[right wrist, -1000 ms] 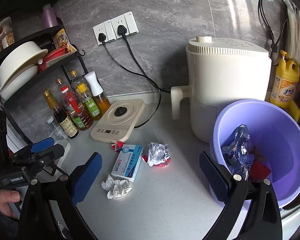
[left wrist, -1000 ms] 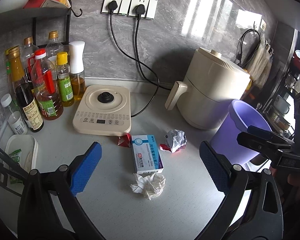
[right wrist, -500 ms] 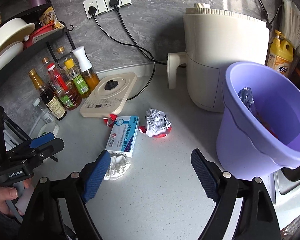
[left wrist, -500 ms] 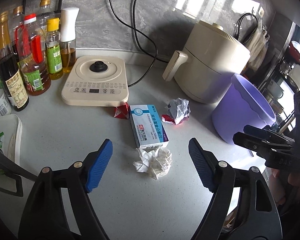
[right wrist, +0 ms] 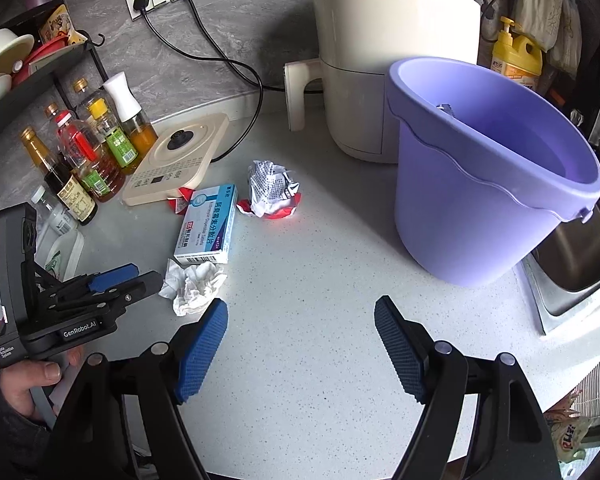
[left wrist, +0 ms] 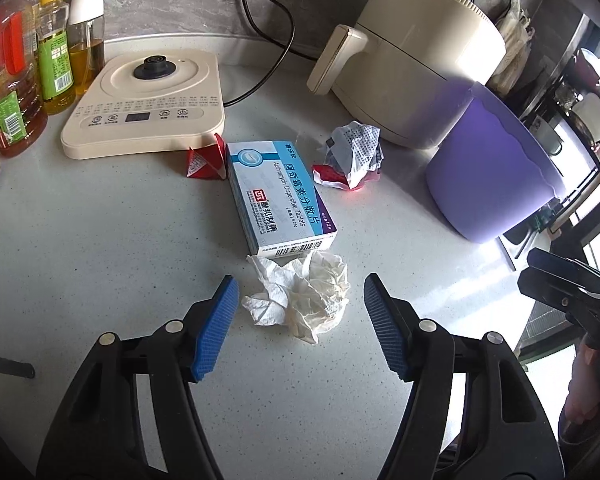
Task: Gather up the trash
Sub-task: 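Move both tools back from the bucket to the white tissue, then grasp the crumpled white tissue with the left tool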
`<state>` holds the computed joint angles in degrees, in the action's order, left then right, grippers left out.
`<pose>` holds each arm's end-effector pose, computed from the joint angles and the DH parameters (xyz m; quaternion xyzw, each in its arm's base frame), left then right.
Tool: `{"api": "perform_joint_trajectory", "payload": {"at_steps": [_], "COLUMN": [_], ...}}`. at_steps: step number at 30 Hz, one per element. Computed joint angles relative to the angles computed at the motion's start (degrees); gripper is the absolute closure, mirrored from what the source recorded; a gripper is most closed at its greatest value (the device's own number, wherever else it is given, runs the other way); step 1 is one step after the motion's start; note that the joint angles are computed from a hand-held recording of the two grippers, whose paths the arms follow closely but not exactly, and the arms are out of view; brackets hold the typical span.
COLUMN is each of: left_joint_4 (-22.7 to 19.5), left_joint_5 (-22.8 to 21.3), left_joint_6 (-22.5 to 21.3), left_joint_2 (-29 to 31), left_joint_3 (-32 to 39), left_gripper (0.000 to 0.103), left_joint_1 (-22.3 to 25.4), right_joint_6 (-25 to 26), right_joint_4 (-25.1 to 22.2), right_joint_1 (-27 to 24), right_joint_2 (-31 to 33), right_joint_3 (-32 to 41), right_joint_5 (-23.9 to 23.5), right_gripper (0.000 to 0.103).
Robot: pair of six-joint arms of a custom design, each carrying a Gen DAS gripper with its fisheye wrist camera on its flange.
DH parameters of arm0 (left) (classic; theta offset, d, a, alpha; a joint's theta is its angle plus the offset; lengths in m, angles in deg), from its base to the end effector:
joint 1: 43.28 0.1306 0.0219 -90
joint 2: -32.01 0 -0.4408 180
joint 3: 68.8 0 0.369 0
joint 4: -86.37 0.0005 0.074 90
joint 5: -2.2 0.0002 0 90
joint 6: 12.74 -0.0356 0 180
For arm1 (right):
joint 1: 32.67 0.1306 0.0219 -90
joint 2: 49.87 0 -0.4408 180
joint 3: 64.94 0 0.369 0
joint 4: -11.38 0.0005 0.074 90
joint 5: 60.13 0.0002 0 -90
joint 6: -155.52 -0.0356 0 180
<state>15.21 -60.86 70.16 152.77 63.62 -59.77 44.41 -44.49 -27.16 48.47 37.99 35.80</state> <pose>0.6303 -0.2039 0.4928 0.2518 0.9059 -0.2449 0.2365 0.5199 0.0460 0.5108 0.1449 0.9311 0.0287 0.3334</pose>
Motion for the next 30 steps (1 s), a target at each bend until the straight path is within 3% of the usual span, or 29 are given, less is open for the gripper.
{"api": "perform_joint_trajectory", "payload": {"at_steps": [3, 6, 10, 11, 15, 30], "left_joint_4": [-0.26, -0.40, 0.67, 0.78, 1.70, 7.58], "left_joint_5": [-1.47, -2.36, -2.26, -2.74, -2.72, -9.79], "left_joint_6": [-1.24, -1.67, -2.92, -2.97, -1.19, 9.75], "left_joint_2": [1.35, 1.77, 0.52, 0.35, -0.55, -3.35], "left_joint_3": [0.44, -0.26, -2.00, -1.93, -1.78, -2.08], "left_gripper": [0.042, 0.058, 0.093, 0.095, 0.097, 0.097], "left_joint_1": [-0.98, -1.47, -1.52, -1.45, -0.35, 2.81], "right_joint_6": [-0.88, -1.21, -1.25, -0.99, 0.75, 8.94], "right_joint_4": [-0.52, -0.91, -0.99, -0.78, -0.26, -0.48], "right_joint_1": [0.13, 0.27, 0.18, 0.10, 0.04, -0.86], "right_joint_2": [-0.42, -0.62, -0.10, 0.21, 2.09, 11.87], "right_joint_3": [-0.69, -0.98, -0.38, -0.09, 2.02, 14.44], "right_joint_5": [1.14, 1.76, 1.81, 1.53, -0.17, -6.55], "right_gripper": [0.028, 0.028, 0.028, 0.028, 0.028, 0.019]}}
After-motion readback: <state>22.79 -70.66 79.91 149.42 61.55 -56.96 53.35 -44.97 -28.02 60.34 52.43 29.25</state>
